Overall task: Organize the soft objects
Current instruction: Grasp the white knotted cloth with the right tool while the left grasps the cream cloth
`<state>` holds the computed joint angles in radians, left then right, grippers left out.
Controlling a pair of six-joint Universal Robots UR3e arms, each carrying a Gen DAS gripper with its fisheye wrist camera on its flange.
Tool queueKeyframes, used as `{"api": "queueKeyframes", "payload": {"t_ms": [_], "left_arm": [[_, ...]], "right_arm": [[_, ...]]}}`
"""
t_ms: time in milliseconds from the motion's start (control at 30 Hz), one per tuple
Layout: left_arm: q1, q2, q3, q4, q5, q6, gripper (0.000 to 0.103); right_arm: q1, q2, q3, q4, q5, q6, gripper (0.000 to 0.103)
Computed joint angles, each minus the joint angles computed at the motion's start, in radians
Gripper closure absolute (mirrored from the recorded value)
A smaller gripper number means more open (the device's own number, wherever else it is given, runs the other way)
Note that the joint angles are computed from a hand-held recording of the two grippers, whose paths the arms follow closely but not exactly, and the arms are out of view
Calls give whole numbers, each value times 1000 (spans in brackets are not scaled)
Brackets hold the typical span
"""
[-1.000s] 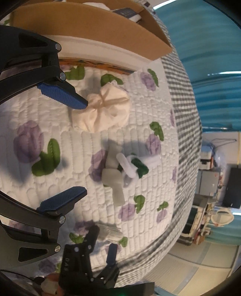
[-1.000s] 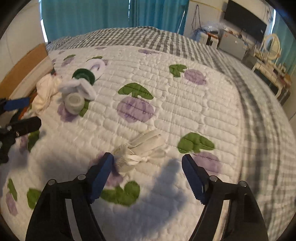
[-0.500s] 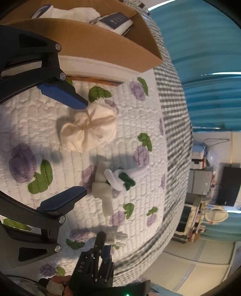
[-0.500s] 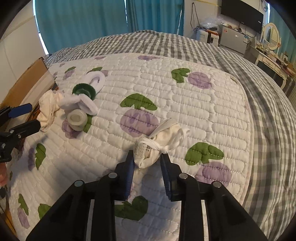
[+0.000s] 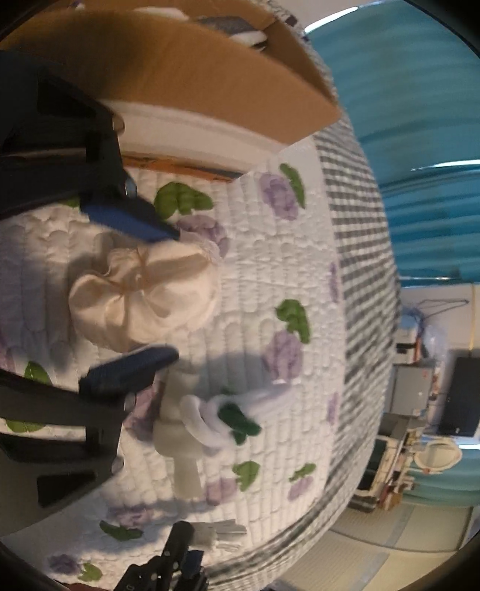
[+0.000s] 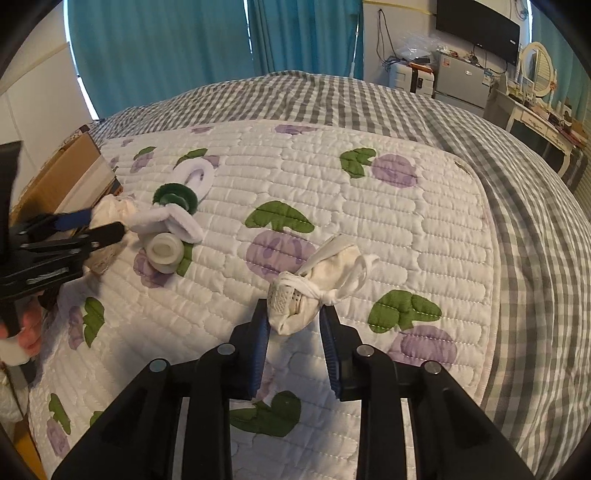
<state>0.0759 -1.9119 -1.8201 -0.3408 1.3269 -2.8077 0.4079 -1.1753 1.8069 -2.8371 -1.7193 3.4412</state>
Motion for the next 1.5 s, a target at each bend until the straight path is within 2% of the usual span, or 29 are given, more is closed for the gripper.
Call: {"api": "queueKeyframes", "payload": {"t_ms": [133,267,500,633,700,733,767,833,900,933,967,1100,1267,1400,1433,1500], "left_arm": [[32,38,-49,15,-58,22,70],[69,110,-102,-1,-110,41,72],[134,314,-176,-90,-203,92,72],[178,461,-191,-184,-247,156,72],[204,506,-170,-293,-294,218,72],[210,524,-157,-356,-301,255,72],[203,531,-165,-345,-278,257,71],[160,528,-183,-297,-196,257,69],[160,518,-185,-300,-196,248,58],[170,503,-178,-317,-215,229,46],[174,488,-177,-310,-225,206,41],[138,397,-162,-248,-186,147,39],[52,158,-75,-135,-71,77,39],[34,9,8,-110,-75,55,40],[25,-11,10,-80,-67,62,42],[14,-18,-15,-20,-74,113,59]], "right_arm": [[7,6,-10,-8,3,-4,76],[15,-14,-9,-5,2,12,76],[83,-91,-89,120,-61,31,76],[147,-126,-194,230,-122,59,76],[182,-130,-266,297,-153,79,76],[199,-127,-302,326,-169,88,76],[209,-120,-336,349,-176,91,76],[240,-101,-415,405,-204,102,76],[257,-85,-460,431,-215,109,76],[262,-77,-478,439,-220,112,76],[265,-72,-487,443,-221,114,76],[254,-55,-477,436,-205,110,76],[195,-43,-372,328,-137,86,76],[145,-12,-300,244,-80,60,76],[133,-1,-287,227,-66,55,76],[109,19,-259,186,-37,44,76]]}}
